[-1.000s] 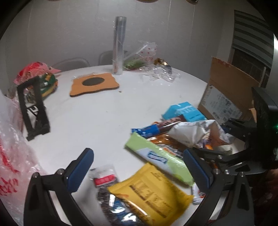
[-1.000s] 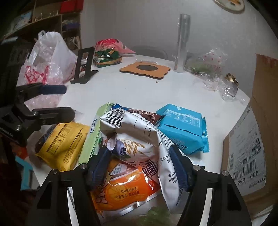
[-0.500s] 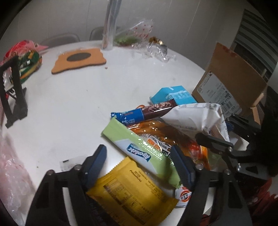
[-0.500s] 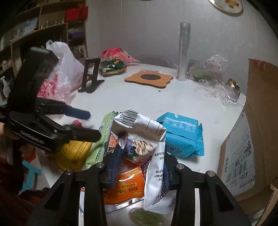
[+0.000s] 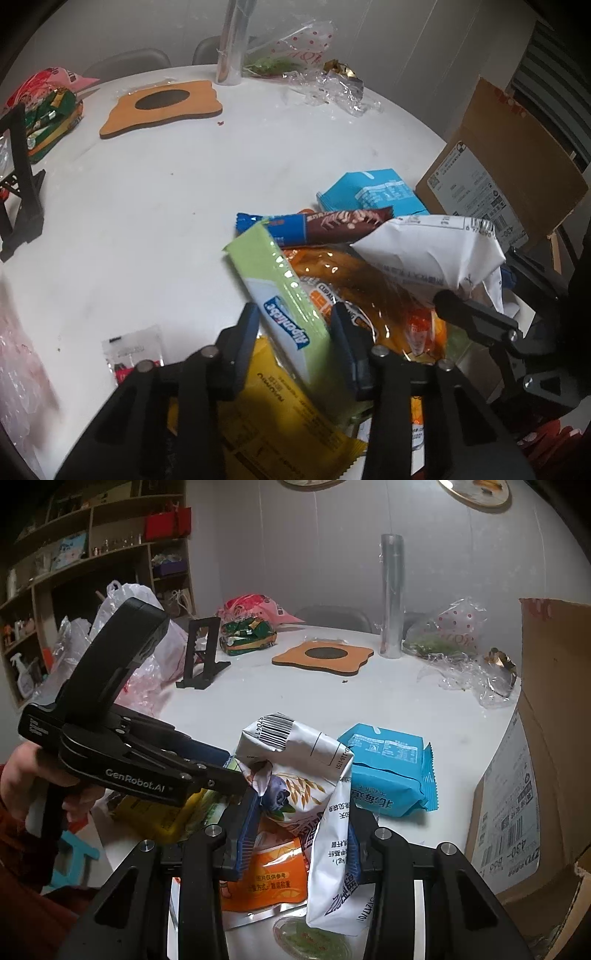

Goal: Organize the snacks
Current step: 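Close the left tool on the green wafer bar while the right tool grips the white chip bag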

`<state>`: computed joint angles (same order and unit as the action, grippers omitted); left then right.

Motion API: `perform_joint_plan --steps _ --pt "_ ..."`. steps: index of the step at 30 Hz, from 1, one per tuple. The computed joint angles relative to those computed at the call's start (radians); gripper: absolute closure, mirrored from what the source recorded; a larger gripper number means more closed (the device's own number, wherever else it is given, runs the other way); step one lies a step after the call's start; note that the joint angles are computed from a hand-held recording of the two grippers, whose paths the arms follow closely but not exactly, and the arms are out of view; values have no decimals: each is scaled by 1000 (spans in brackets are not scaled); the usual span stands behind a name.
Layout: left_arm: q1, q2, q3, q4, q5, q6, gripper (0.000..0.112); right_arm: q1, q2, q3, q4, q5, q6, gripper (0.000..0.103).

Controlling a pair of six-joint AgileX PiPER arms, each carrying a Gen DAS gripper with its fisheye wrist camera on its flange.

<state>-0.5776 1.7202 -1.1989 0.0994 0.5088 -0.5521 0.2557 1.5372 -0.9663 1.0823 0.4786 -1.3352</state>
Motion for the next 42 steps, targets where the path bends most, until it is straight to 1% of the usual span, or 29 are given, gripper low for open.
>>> perform_joint_plan --steps 4,5,6,8,10,11,12,13,14,15,17,18,19,20,21,22,23,30,35,38,40,42 --pt "4 -24 28 -24 -44 30 82 -7 -15 10 17 1 -8 68" --pt "3 -28 27 -22 -45 27 87 -9 -19 12 19 1 -9 68" --pt "5 -34 30 -29 -52 33 95 -8 -24 14 19 -1 -8 68" --pt "5 -40 26 -14 -49 23 95 -6 -35 19 29 -7 -15 68" --pt "8 -24 7 -33 -21 58 94 -4 -45 20 37 -7 -15 68" --pt "11 -22 7 -46 -22 65 89 -3 -45 16 31 -4 -11 68" --pt "16 -15 2 -57 -16 62 76 2 -44 11 15 -5 5 68" --pt "20 -12 4 -61 -15 52 69 7 -43 7 0 -10 20 68" --pt "25 -12 11 -58 -24 39 57 15 -43 6 -15 -16 34 68" --pt "31 -8 16 -56 -28 29 54 20 -43 6 -26 -20 46 68" --pt "59 3 21 -158 -35 116 54 22 -42 6 -29 -18 55 68" --pt "68 1 31 -199 -53 150 54 22 -42 7 -27 -15 56 68" --pt "71 2 30 -220 -51 168 54 21 -41 7 -27 -13 58 68" --pt "73 -2 35 -233 -56 182 54 22 -42 7 -26 -13 59 68" --pt "77 2 35 -272 -59 220 61 22 -41 5 -29 -11 62 68" --pt "76 8 31 -275 -62 226 67 22 -41 3 -30 -11 63 68" --pt "70 14 23 -252 -59 205 77 22 -40 1 -31 -10 65 68" --pt "69 -2 41 -280 -91 233 81 22 -28 -11 -27 -2 66 68" --pt "56 -51 68 -240 -122 202 84 25 -36 -15 -26 4 80 68" --pt "48 -78 78 -189 -144 164 85 29 -48 -18 -23 3 85 68" --pt "47 -96 89 -177 -161 157 85 41 -61 -18 -27 -16 98 68" --pt "48 -108 95 -176 -170 165 85 63 -75 -23 -70 -44 149 68"
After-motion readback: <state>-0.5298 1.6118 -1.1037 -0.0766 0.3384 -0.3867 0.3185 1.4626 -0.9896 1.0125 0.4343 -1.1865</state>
